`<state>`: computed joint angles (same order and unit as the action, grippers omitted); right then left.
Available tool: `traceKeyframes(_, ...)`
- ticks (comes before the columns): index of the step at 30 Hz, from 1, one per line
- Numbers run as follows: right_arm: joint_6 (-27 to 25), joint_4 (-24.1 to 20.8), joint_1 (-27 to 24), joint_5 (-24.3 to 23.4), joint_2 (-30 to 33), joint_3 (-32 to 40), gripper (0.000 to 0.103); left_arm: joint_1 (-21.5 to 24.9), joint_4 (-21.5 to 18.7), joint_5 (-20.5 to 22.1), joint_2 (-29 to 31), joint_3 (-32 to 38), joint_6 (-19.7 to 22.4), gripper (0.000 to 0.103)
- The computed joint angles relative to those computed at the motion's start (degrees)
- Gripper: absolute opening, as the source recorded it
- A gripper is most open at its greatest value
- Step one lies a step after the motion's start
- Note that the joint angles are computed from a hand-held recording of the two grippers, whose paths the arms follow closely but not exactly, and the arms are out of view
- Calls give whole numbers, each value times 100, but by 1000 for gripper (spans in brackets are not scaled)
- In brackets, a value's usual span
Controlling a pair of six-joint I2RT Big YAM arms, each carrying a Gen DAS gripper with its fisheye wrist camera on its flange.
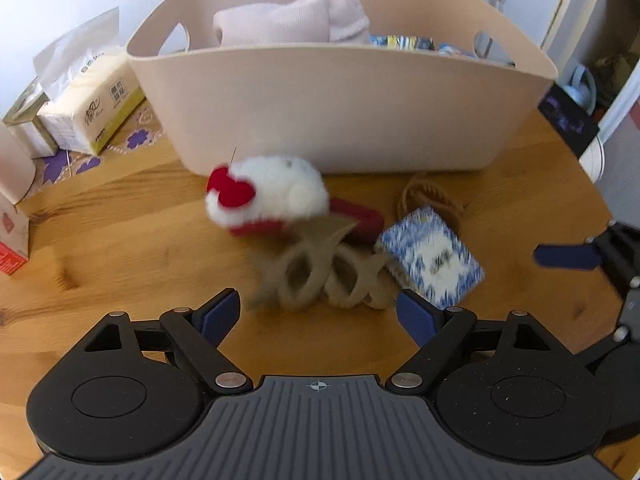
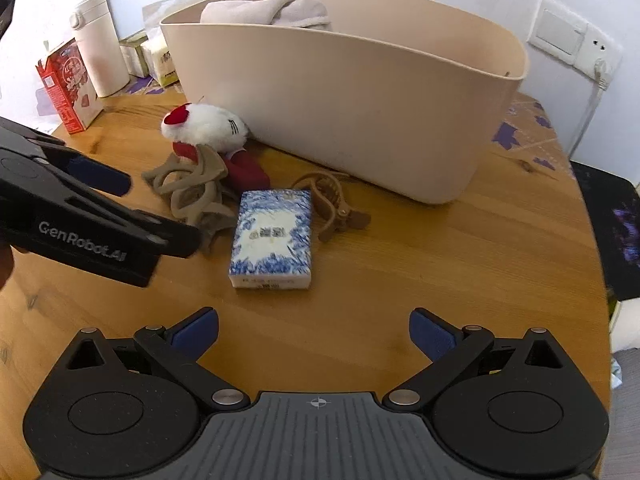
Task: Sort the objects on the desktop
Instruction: 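Grasp the beige claw clip with the left gripper while the right grasps the patterned tissue pack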
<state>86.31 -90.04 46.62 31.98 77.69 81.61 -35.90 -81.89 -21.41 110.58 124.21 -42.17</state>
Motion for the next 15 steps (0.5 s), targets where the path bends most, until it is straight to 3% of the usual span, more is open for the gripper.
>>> traceKeyframes(6, -293, 247, -218, -56, 35, -101, 103, 94, 339, 167, -26, -157, -255, 92)
traceKeyframes(9, -302, 281, -261, 28, 74, -101, 103, 132, 306, 271, 2, -164, -390, 92)
traceKeyframes(15, -451, 402, -280, 194, 125, -89, 100, 98, 439, 133, -10, -306, -118, 92)
